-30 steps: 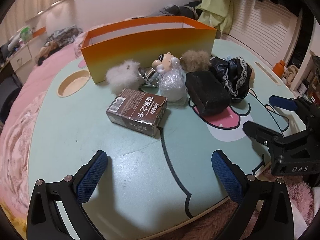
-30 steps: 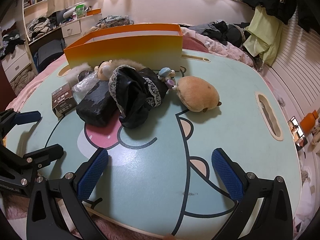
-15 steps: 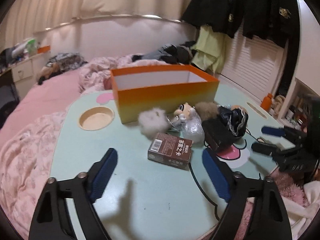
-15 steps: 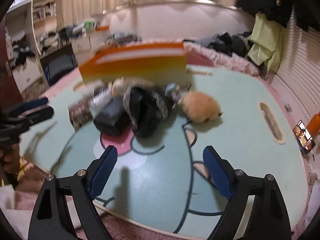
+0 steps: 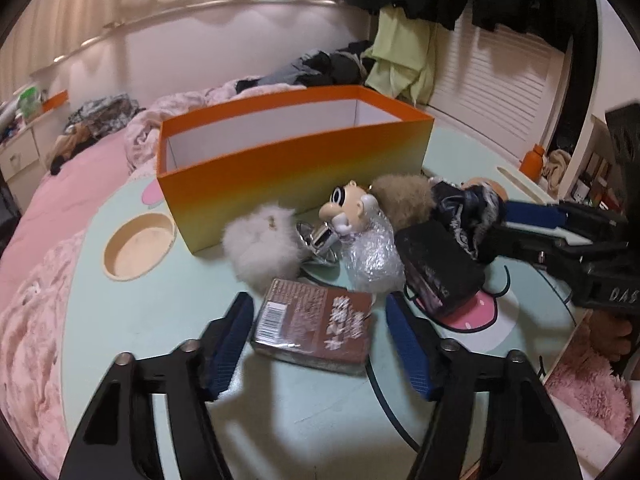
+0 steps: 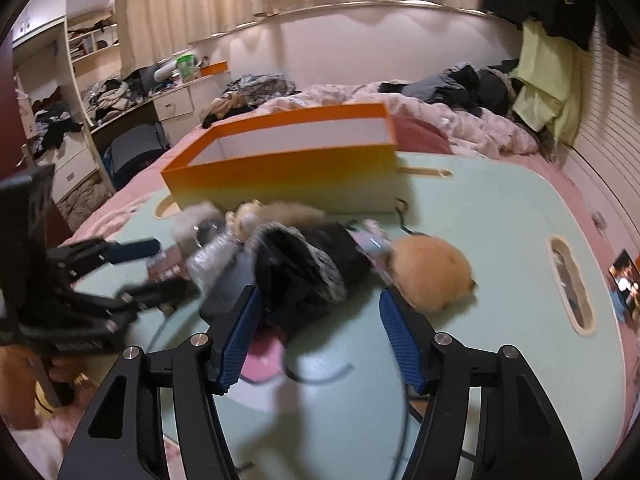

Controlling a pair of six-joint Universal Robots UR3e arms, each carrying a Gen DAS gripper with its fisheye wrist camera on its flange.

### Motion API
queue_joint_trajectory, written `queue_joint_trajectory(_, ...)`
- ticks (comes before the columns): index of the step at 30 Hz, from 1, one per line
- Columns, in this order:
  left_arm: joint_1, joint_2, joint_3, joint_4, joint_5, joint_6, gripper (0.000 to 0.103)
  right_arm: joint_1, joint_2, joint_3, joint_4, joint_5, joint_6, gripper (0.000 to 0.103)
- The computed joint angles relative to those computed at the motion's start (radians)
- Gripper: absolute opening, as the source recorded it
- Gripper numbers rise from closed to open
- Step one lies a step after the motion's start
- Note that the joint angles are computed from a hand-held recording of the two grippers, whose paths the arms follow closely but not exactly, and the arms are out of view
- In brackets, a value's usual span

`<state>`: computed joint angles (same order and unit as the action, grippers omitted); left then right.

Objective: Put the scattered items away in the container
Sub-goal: 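Grasp black lace cloth with right tool while left tool grasps brown card box, then lower brown card box into box with left tool while right tool drops black lace cloth in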

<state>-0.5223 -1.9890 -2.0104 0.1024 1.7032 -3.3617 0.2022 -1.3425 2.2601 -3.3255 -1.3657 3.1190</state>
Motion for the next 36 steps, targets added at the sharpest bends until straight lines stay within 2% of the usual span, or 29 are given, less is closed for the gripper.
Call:
queue_joint_trajectory(4, 0.001, 0.010, -0.029, 0.026, 0.002, -0.010, 0.055, -0.021, 0.000, -0.016, 0.014, 0.089, 0.014, 0.063)
queue_joint_trajectory(7, -0.003, 0.033, -0.078, 0.084, 0.010, -0.017, 0.055, 0.007, 0.032, -0.065, 0.037, 0.050, 0.021, 0.062)
queue_joint_trajectory(8, -0.004, 0.046, -0.095, 0.100, 0.014, -0.022, 0.055, 0.017, 0.049, -0.089, 0.066, 0.028, 0.021, 0.056)
queue_joint_trajectory(9, -0.003, 0.058, -0.111, 0.115, 0.016, -0.025, 0.055, 0.023, 0.063, -0.105, 0.094, 0.018, 0.017, 0.042)
queue_joint_trajectory(12, 0.005, 0.110, -0.158, 0.145, 0.019, -0.032, 0.055, -0.015, 0.054, -0.041, 0.013, 0.086, 0.033, 0.026)
queue_joint_trajectory(14, 0.009, 0.143, -0.177, 0.159, 0.025, -0.035, 0.055, -0.066, 0.016, 0.026, -0.038, 0.163, 0.049, 0.023)
queue_joint_trajectory(17, 0.008, 0.187, -0.181, 0.174, 0.041, -0.039, 0.055, -0.090, -0.042, 0.067, -0.066, 0.180, 0.047, 0.022)
queue_joint_trajectory(20, 0.021, 0.215, -0.158, 0.165, 0.028, -0.029, 0.055, -0.141, -0.129, 0.097, -0.058, 0.257, 0.043, 0.022)
queue_joint_trajectory(23, 0.049, 0.221, -0.070, 0.097, 0.008, -0.018, 0.055, -0.150, -0.163, 0.035, 0.001, 0.282, 0.042, 0.022)
queue_joint_trajectory(25, 0.079, 0.211, 0.003, 0.042, -0.025, -0.019, 0.055, -0.127, -0.144, -0.050, 0.039, 0.256, 0.037, 0.022)
queue_joint_trajectory(30, 0.150, 0.094, 0.300, -0.165, -0.095, -0.028, 0.055, -0.076, 0.011, -0.344, 0.159, 0.209, 0.044, 0.022)
queue_joint_trajectory(36, 0.159, -0.182, 0.735, -0.433, -0.004, 0.018, 0.056, -0.059, 0.243, -0.706, 0.389, 0.188, 0.053, 0.023)
